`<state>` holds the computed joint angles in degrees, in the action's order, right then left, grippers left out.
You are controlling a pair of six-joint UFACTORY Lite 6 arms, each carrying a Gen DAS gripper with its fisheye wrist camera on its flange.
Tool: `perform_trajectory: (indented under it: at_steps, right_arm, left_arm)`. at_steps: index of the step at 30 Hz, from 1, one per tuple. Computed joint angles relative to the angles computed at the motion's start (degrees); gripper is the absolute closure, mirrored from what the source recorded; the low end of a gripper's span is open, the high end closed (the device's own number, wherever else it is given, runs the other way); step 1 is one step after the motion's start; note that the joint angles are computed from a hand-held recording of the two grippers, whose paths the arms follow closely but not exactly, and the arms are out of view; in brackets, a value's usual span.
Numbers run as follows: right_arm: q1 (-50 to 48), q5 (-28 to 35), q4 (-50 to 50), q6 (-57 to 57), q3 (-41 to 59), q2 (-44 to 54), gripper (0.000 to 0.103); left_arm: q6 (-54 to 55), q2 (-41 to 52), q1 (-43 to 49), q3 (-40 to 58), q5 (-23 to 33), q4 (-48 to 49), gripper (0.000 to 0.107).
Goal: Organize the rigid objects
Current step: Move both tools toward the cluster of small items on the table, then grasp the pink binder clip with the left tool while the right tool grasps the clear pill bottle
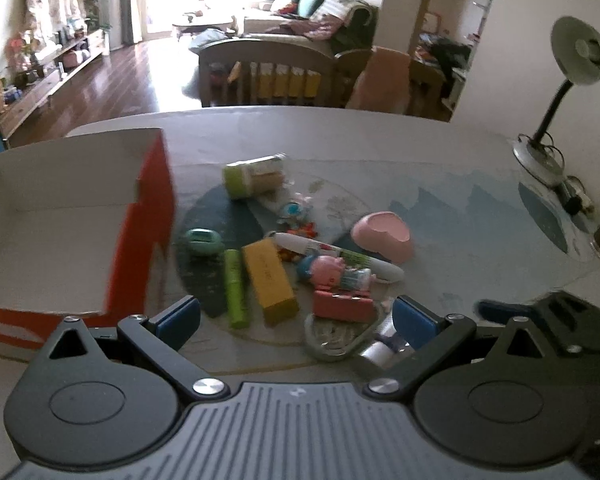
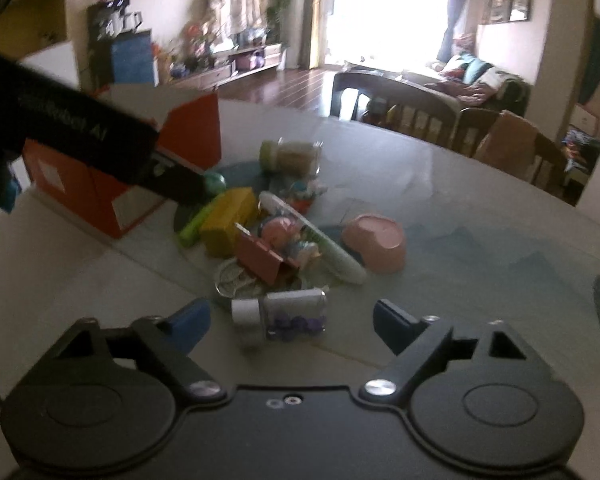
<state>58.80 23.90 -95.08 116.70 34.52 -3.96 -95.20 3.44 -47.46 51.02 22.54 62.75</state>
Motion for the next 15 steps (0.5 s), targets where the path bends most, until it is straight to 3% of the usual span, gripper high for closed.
perform_trajectory:
  at_steps: [8,15]
  right_arm:
    - [-5.68,-4.67,-24.61,20.63,1.48,8.83,0.021]
    - [-8.66,-5.81,-40.19,33.25,1.49,11.38,0.024]
  left_arm:
    - [3.34,13.23,1.52,9.29,-5.61,0.26,0.005]
    - [8.17,19.44,2.73,13.77,-9.82,-0.56,0.008]
